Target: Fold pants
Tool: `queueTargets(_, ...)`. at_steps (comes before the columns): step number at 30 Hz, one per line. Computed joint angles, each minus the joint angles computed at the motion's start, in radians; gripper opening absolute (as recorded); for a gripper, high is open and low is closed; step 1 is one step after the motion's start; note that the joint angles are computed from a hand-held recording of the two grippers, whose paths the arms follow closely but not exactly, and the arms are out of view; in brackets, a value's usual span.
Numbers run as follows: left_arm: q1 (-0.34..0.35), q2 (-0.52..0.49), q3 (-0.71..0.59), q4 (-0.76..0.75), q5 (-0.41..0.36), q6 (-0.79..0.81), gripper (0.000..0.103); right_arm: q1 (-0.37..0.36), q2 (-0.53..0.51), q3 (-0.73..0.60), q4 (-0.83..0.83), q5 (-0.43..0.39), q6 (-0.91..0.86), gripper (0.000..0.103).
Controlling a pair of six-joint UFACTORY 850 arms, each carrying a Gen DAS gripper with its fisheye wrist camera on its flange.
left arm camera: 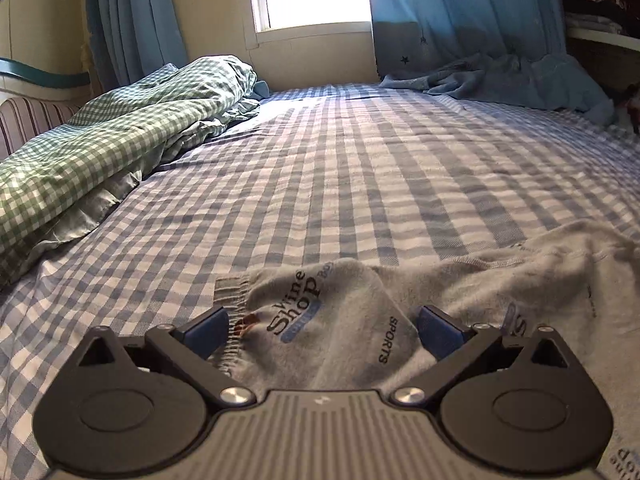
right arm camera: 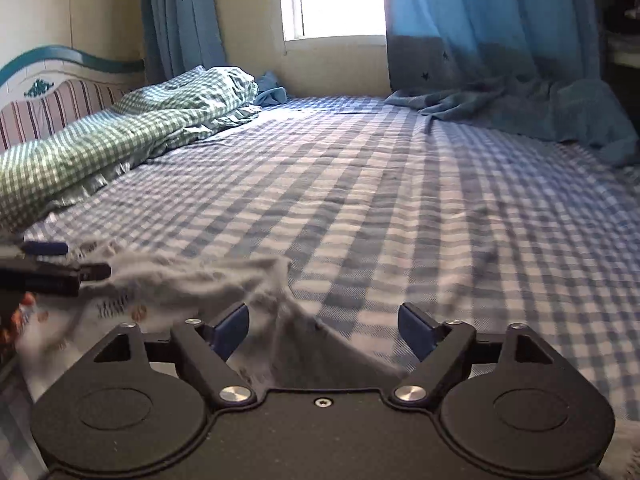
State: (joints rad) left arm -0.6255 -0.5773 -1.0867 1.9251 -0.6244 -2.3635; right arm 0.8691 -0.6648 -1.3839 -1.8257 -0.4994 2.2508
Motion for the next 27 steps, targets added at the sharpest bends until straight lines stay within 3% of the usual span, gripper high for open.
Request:
queueTargets(2,0.001,-0.001,0.014,0.018,-0.008,-0.036,0.103,0.047,0.04,0.099,0.04,-0.148,-0.053,0.096)
queueTargets(4,-0.002,0.01,0.027,0.011,-0.021,-0.061,0.103,0.092,0.064,0.186,0.137,-0.306,-0.117,0.096)
queueTargets(8,-0.057,0.028,0.033,-0.084,-0.103,0.012,0.103,0.137,0.126,0.368,0.234,-0.488,-0.066,0.098)
queueTargets(11,-0.108,0.042,0.029,-0.09,-0.112,0.025,0.103,0.139,0.204,0.508,0.244,-0.551,0.078,0.102)
queueTargets(17,-0.208,-0.008,-0.083,-0.056,0.012,0.028,0.103,0.088,0.309,0.718,0.326,-0.662,0.241,0.102)
queueTargets(23,-0.298,-0.156,-0.32,-0.016,0.158,0.096,0.103,0.055,0.382,0.861,0.394,-0.734,0.33,0.102)
queueTargets(27,-0.342,-0.283,-0.526,0.104,0.279,0.055,0.103,0.081,0.502,0.99,0.298,-0.689,0.586,0.102)
